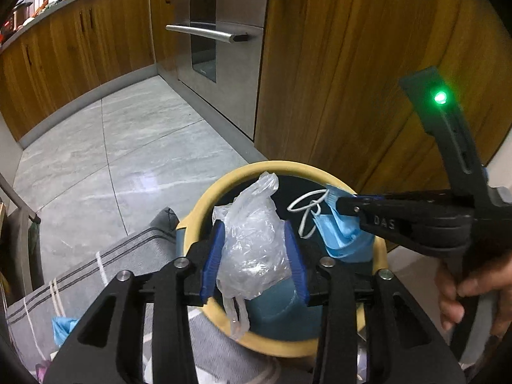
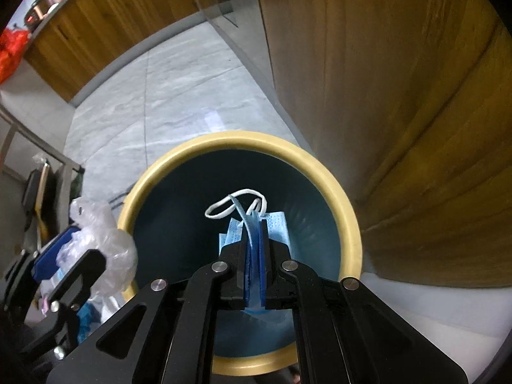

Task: Collect trash
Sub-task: 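Open both grippers to drop the mask and plastic bag into the bin, then move both tools back over the trash on the mat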

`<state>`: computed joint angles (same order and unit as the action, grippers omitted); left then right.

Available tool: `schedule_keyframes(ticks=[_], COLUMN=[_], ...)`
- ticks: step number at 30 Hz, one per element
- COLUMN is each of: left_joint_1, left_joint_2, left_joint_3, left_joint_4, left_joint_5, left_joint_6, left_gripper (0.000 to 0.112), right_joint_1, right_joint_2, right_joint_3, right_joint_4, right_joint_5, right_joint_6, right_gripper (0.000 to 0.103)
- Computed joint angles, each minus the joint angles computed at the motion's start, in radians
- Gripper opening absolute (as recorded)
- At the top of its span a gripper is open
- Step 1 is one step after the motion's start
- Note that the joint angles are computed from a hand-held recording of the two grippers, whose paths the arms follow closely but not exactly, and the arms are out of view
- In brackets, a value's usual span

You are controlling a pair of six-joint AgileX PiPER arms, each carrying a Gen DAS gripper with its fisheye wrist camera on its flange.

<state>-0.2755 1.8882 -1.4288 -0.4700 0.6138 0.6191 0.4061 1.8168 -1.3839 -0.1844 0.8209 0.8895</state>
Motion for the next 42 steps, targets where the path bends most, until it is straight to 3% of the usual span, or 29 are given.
schedule_keyframes(ticks=[2, 5, 8, 13, 15, 18, 20, 27, 33, 42], left_joint_1=[-0.014, -0.021, -0.02, -0.005, 0.009, 0.042, 0.075, 0.176, 0.307, 0.605], left_joint_2=[0.014, 0.027, 0.023, -0.008, -0.046, -0.117, -0.168, -0.317, -0.419, -0.516], left_joint_3=[-0.009, -0.011, 0.003, 0.034, 0.07, 0.132, 0.172, 0.269, 0.313, 0.304], left_joint_4=[0.03, 0.048, 0.051, 0.064, 0.061, 0.031, 0.003, -0.026, -0.071, -0.19], left_joint_5=[-0.003, -0.021, -0.041, -0.052, -0.064, -0.079, -0.077, -0.045, 0.032, 0.252], left_joint_6=[-0.028, -0.044, -0.048, -0.06, -0.048, -0.016, 0.016, 0.086, 0.176, 0.395], left_gripper=[0.042, 0.056, 0.061, 0.08, 0.086, 0.097, 0.097, 0.097, 0.097, 0.098], right_joint_1=[-0.01, -0.009, -0.002, -0.004, 0.003, 0.019, 0.042, 0.14, 0.251, 0.441], right_joint_2=[0.006, -0.005, -0.011, -0.019, -0.016, -0.006, -0.002, -0.028, -0.053, -0.067], right_joint_3=[-0.006, 0.008, 0.009, 0.016, 0.013, -0.002, -0.023, -0.053, -0.095, -0.145], right_joint_4=[0.004, -0.023, -0.049, -0.04, -0.046, -0.049, -0.083, -0.239, -0.351, -0.44], right_joint_5=[0.002, 0.0, 0.011, -0.007, -0.015, -0.02, -0.004, 0.053, 0.11, 0.252], right_joint_6=[-0.006, 0.003, 0.011, 0.01, 0.009, -0.01, 0.006, 0.113, 0.205, 0.387], right_gripper=[0.013, 0.027, 0.032, 0.047, 0.071, 0.086, 0.093, 0.095, 0.097, 0.098])
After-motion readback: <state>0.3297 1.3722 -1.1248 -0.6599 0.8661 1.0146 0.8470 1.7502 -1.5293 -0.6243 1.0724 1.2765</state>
